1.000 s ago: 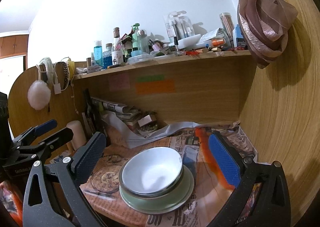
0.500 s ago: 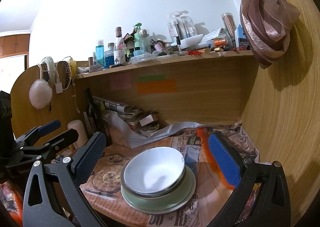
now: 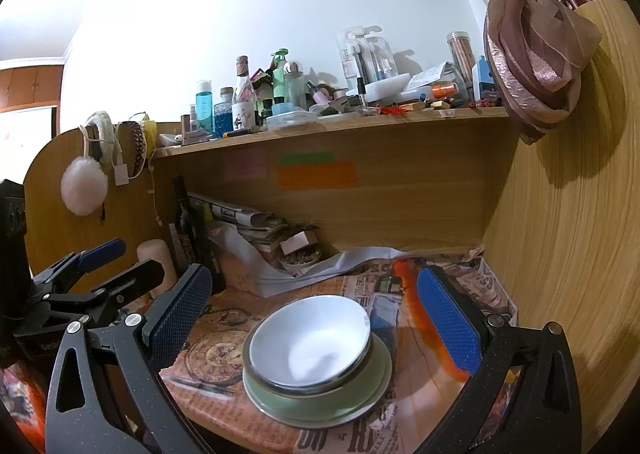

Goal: Organize plates and bowls

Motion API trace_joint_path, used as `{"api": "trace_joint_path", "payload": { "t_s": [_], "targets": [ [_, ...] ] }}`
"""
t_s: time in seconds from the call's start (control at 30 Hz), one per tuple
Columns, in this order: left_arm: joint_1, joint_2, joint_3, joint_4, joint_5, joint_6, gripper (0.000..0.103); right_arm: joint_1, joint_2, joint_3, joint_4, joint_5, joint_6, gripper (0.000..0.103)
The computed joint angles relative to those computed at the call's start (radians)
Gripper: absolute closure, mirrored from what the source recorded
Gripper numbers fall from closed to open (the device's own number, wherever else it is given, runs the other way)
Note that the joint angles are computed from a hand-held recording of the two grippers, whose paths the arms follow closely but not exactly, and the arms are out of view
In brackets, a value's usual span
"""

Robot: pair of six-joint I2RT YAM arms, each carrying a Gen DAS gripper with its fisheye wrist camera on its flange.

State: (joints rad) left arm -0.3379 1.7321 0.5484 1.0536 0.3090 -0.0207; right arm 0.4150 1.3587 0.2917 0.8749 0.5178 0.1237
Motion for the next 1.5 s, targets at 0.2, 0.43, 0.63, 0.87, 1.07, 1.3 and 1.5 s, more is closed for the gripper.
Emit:
{"api": "trace_joint_path", "payload": {
  "t_s": [0.2,0.43,0.63,0.87,1.07,1.3,1.5],
  "targets": [
    [-0.002,0.001,0.0,0.002,-0.002,0.001,0.001,0.007,-0.001,0.002,-0.005,0.005,0.003,0.0],
    [-0.005,0.006,-0.003,0.014,-0.002,0.005,0.0,0.005,-0.003,0.002,-0.006,0.002,0.005,0.0],
    [-0.004,0.004,-0.007,0.015,0.003,0.005,0.0,0.002,-0.004,0.003,-0.008,-0.002,0.001,0.0],
    [-0.01,0.001,-0.009,0.014,0.003,0.0,0.0,0.005,-0.004,0.005,-0.01,0.002,0.005,0.0],
    [-0.014,0.006,-0.002,0.012,0.005,-0.007,0.0,0.004,-0.003,0.005,-0.009,0.002,0.003,0.0],
    [-0.022,0.011,0.008,0.004,0.0,-0.017,0.0,0.006,-0.001,0.009,-0.015,0.004,0.009,0.0],
    [-0.02,0.013,0.012,-0.008,0.012,-0.018,0.0,0.0,0.016,0.016,-0.01,-0.005,0.006,0.0]
  ]
}}
